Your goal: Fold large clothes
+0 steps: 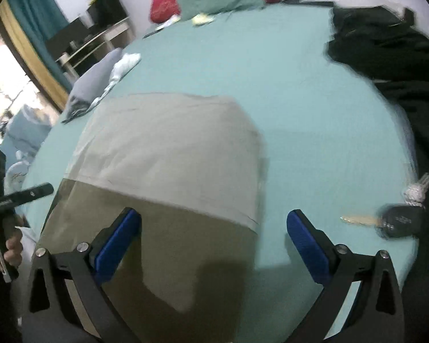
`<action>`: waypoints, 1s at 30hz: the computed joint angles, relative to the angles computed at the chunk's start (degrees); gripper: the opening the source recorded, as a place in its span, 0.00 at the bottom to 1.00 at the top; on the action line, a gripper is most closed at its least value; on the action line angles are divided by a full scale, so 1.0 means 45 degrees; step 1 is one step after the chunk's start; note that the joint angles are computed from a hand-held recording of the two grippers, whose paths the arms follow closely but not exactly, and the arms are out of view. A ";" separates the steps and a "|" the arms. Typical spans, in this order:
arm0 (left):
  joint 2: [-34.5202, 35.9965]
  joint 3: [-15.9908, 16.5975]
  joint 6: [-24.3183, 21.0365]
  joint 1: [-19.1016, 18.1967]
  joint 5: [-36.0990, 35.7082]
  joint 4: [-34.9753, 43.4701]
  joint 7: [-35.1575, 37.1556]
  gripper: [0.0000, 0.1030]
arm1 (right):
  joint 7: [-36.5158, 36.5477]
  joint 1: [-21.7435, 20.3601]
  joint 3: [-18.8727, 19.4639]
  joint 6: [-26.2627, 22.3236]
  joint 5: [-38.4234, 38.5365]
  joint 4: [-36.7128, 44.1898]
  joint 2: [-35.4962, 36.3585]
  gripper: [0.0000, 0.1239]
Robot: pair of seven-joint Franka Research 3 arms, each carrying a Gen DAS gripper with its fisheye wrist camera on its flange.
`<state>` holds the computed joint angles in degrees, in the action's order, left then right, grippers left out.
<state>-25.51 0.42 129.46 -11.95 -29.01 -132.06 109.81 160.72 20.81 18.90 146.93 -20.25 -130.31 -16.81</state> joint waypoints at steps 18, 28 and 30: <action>0.1437 -0.1073 -0.3055 0.0004 -0.3710 0.0413 0.1907 0.97 | 0.0580 -0.0155 0.0071 0.1625 -0.0122 -0.0704 0.0355 0.82; 0.1490 -0.1044 -0.2517 -0.0263 -0.2448 0.0457 0.1673 0.96 | 0.0094 0.0413 -0.0432 0.3987 0.1967 -0.2366 -0.0518 0.82; 0.1538 -0.1200 -0.2125 -0.0331 -0.2161 0.0357 0.1663 0.96 | -0.0720 0.0827 -0.0743 0.4868 0.3026 -0.2845 -0.0543 0.81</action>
<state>-18.58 -4.98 119.89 -13.43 -38.74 -130.45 117.29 157.48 24.53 15.56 168.84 -6.63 -143.11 -19.25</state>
